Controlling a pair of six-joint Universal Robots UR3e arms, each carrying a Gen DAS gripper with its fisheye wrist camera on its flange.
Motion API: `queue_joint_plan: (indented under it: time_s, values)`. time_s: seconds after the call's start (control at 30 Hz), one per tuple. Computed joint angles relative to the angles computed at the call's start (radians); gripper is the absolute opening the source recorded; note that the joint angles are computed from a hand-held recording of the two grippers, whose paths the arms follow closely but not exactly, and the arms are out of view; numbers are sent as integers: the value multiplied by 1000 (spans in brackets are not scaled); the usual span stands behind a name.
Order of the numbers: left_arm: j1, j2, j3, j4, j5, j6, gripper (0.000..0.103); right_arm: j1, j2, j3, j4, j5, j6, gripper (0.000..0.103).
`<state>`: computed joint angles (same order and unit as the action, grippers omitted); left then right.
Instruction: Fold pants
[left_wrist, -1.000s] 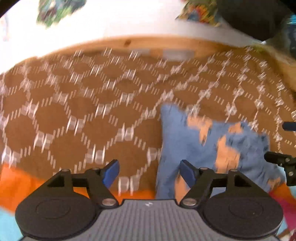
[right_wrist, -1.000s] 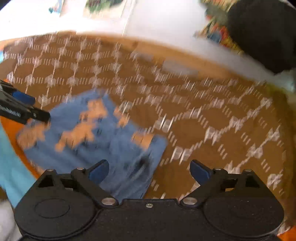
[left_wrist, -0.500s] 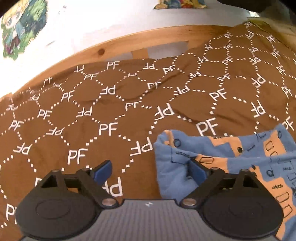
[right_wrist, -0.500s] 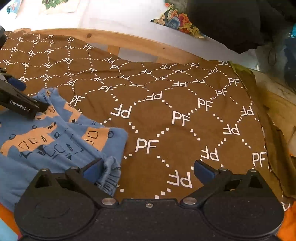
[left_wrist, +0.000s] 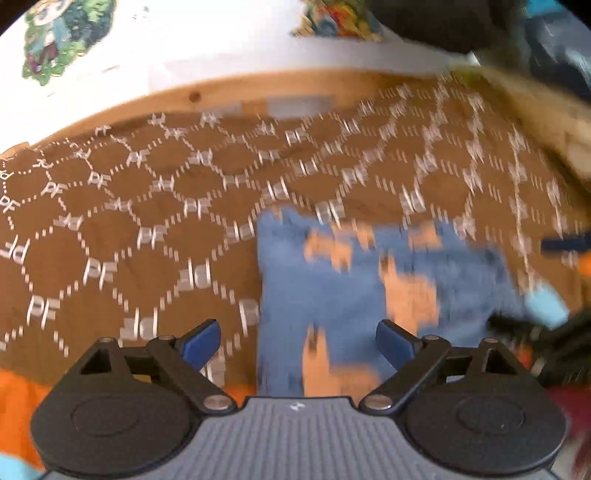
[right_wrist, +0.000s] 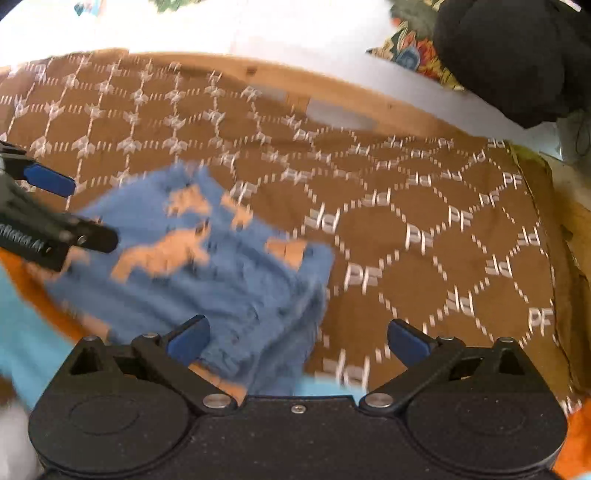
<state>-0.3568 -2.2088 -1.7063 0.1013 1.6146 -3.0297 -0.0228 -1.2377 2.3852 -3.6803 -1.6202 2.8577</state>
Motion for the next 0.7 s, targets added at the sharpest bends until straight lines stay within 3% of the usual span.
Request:
queue_joint_plan:
  time_s: [0.07,0.2,0.47,0.7]
  values:
    - [-6,2,-43,-4,38,-9,96,-9,-29,40,5,3,21,102]
    - [41,61,-105,-29,-22,-106,97,0,-51,59,11,-4,27,102]
    - [35,106,-124,-67,9,-134,101,-52,-56,126,-170,40,87,102]
    - [69,112,-145,-74,-43,-189,102,-54,-30,99,-91,10,123,102]
